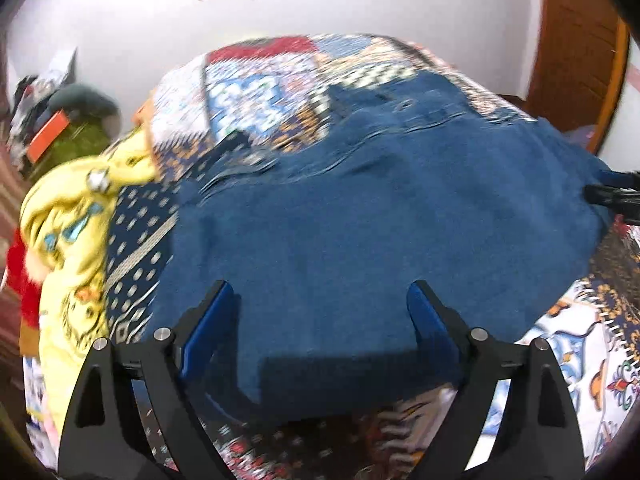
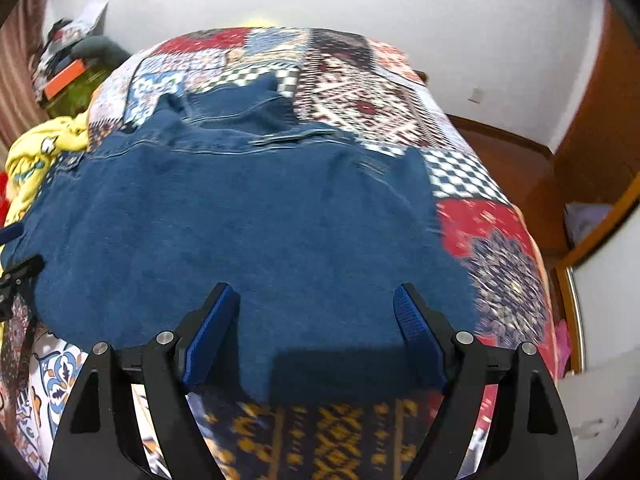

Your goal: Fold large clothes

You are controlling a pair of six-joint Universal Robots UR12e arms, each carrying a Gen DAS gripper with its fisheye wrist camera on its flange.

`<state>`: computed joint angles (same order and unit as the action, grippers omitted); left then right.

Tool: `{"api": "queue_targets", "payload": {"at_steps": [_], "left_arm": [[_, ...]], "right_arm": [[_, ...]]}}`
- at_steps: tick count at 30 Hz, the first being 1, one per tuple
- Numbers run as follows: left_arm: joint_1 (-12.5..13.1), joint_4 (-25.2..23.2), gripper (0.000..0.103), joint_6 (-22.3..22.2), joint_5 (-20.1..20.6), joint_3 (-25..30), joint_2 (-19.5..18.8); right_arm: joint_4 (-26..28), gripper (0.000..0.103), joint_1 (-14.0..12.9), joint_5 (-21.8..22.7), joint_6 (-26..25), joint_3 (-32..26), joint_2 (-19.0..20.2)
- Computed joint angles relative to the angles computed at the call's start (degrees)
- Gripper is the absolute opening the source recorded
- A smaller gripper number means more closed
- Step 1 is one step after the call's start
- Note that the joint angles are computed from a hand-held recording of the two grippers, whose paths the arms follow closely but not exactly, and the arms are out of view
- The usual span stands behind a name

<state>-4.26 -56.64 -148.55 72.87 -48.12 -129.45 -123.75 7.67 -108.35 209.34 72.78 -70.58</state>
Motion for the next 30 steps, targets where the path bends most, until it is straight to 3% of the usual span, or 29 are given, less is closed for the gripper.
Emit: {"api": "queue_targets", "payload": {"at_steps": [4,7,9,13,17,22,30], "left_arm": [[1.5,-1.7,0.091,-4.8,1.2,0.8,-0.5],[2.9,-4.3,0.094,-8.2,-2.5,1.0,-0.3],[3.0,-2.6,0.094,-9.6,-1.1,-0.3,0.3],[3.0,0.6,0.094,-10.8,3.4,-2.3,1.5],[3.9,-1.8,0.094,-13.8,4.7,-1.4,1.3],[6.0,-7.4,0.094,-19.2,-3.1,-0.5,1.6],[7.8,-20.5,0.093,-23.6,-23.6,0.2,0.3]], "right_arm": [[-0.3,0.079,-0.2,-0.1,1.3,2.0,-1.7],[1.2,0.079,0.3,-2.2,1.8,2.1,-2.0],[2.6,0.081,0.5,-3.8,2.4,2.2,-2.3],[3.4,0.081,-0.3,-1.8,4.8,3.4,-3.5],[3.5,0.081,-0.4,-1.3,6.5,4.1,-4.6],[1.1,0.081,0.0,-1.3,6.6,4.5,-5.2],[-1.6,0.082,0.9,0.7,3.8,3.0,-3.6]]}}
